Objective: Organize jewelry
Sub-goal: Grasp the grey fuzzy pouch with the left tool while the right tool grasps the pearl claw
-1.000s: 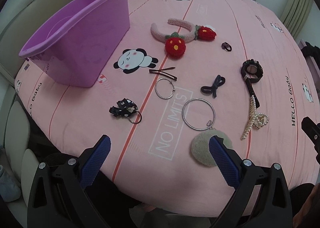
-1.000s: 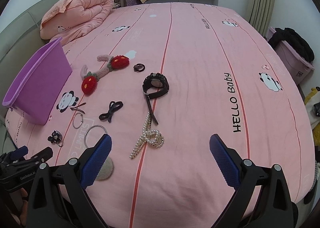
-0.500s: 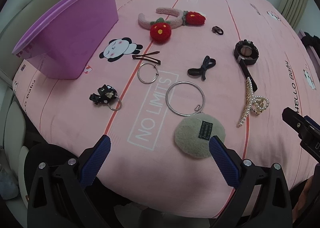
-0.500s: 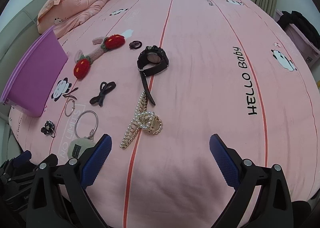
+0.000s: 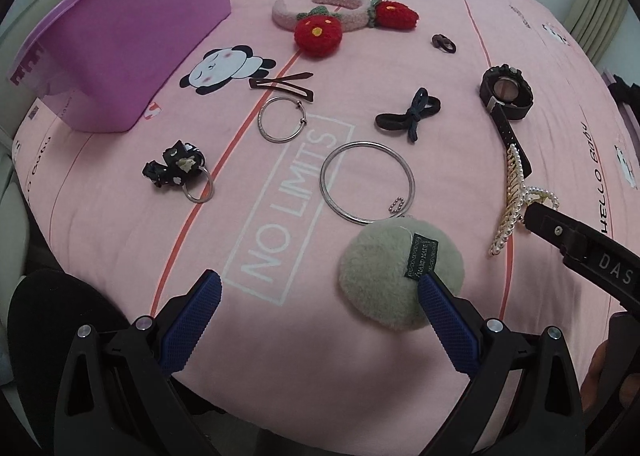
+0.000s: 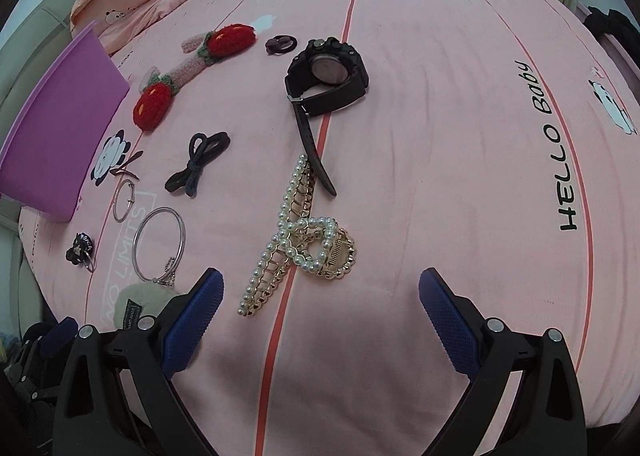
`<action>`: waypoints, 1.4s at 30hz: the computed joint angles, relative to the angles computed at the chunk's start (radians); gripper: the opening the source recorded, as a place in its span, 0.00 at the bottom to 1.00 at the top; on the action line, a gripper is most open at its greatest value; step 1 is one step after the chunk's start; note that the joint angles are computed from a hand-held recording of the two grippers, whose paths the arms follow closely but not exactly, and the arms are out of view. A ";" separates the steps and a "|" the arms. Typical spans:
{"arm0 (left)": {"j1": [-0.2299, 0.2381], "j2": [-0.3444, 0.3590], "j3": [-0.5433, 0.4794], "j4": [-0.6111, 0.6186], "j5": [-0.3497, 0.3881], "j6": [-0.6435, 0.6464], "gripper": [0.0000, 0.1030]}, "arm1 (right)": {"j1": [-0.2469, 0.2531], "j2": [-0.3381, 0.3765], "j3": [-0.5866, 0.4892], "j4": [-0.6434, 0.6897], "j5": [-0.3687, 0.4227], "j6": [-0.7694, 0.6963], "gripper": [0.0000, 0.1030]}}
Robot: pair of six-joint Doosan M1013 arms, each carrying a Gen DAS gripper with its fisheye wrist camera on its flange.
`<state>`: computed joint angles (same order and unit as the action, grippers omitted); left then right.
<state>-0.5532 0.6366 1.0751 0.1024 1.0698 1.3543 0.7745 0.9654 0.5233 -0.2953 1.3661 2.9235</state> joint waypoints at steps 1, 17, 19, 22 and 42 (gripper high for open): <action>0.000 -0.002 0.004 -0.004 -0.010 0.002 0.94 | -0.001 0.005 -0.006 0.004 0.003 -0.002 0.91; -0.003 -0.005 0.013 -0.052 -0.058 0.017 0.94 | -0.013 0.082 -0.105 0.022 0.128 -0.055 0.91; -0.007 0.007 0.003 -0.046 -0.047 0.015 0.94 | -0.011 0.071 -0.082 0.015 0.112 -0.055 0.91; -0.013 0.020 -0.004 -0.042 -0.043 0.016 0.94 | -0.013 0.052 -0.044 0.024 0.087 -0.052 0.91; -0.004 0.041 -0.007 -0.162 -0.043 0.091 0.77 | -0.009 0.072 -0.087 -0.007 0.127 -0.075 0.47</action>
